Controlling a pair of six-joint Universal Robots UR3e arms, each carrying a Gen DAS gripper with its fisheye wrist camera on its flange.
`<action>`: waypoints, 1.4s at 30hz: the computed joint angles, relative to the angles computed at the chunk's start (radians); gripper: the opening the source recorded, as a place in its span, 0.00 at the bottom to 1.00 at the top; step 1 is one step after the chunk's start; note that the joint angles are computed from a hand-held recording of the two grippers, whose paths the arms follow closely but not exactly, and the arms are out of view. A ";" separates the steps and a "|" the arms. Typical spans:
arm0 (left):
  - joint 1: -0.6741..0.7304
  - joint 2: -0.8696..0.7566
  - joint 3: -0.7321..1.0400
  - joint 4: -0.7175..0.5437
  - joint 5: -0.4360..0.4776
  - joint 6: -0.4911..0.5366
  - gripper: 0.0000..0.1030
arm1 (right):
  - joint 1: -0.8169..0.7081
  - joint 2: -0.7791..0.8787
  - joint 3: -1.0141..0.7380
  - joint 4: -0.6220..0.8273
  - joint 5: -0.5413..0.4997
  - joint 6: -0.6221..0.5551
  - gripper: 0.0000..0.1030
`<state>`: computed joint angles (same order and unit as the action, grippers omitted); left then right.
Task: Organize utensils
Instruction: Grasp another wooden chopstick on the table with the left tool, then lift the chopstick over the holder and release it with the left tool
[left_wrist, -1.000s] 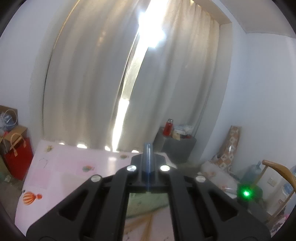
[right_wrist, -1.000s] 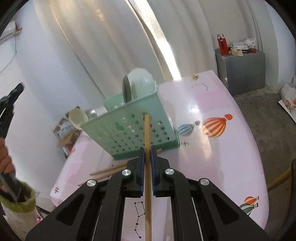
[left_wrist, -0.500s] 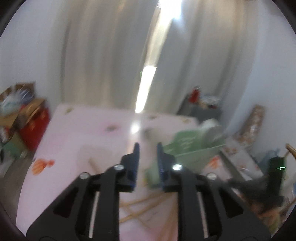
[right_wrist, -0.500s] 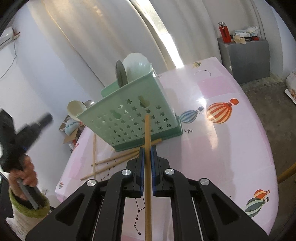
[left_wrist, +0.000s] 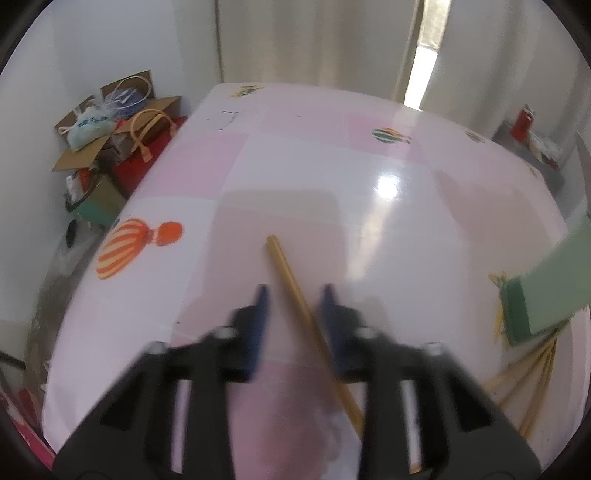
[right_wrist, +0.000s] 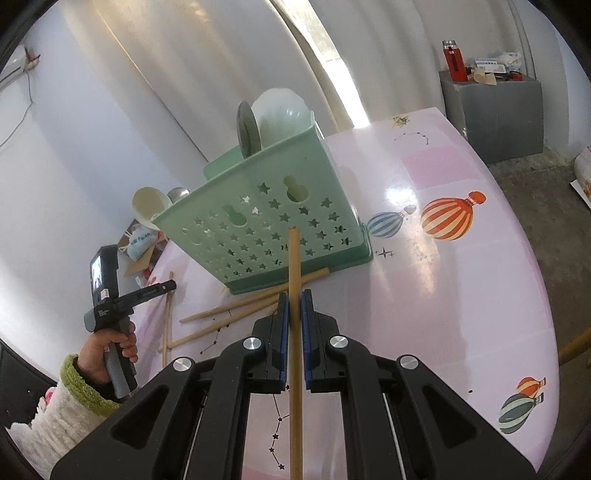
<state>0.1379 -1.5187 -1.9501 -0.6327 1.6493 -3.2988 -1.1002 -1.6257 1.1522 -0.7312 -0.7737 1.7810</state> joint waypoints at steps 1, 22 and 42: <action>0.012 0.002 -0.002 0.002 -0.008 -0.013 0.09 | 0.003 -0.001 0.003 -0.003 -0.001 0.002 0.07; -0.158 0.337 0.137 0.209 -0.135 -0.122 0.04 | -0.020 -0.004 -0.028 0.077 0.014 -0.041 0.07; -0.564 -0.702 1.104 0.503 0.244 -0.068 0.04 | -0.026 0.062 -0.074 0.088 0.034 -0.015 0.07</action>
<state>-0.4262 -2.2209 -0.8460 -0.1298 1.8932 -3.3668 -1.1265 -1.5638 1.0785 -0.6427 -0.7396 1.7662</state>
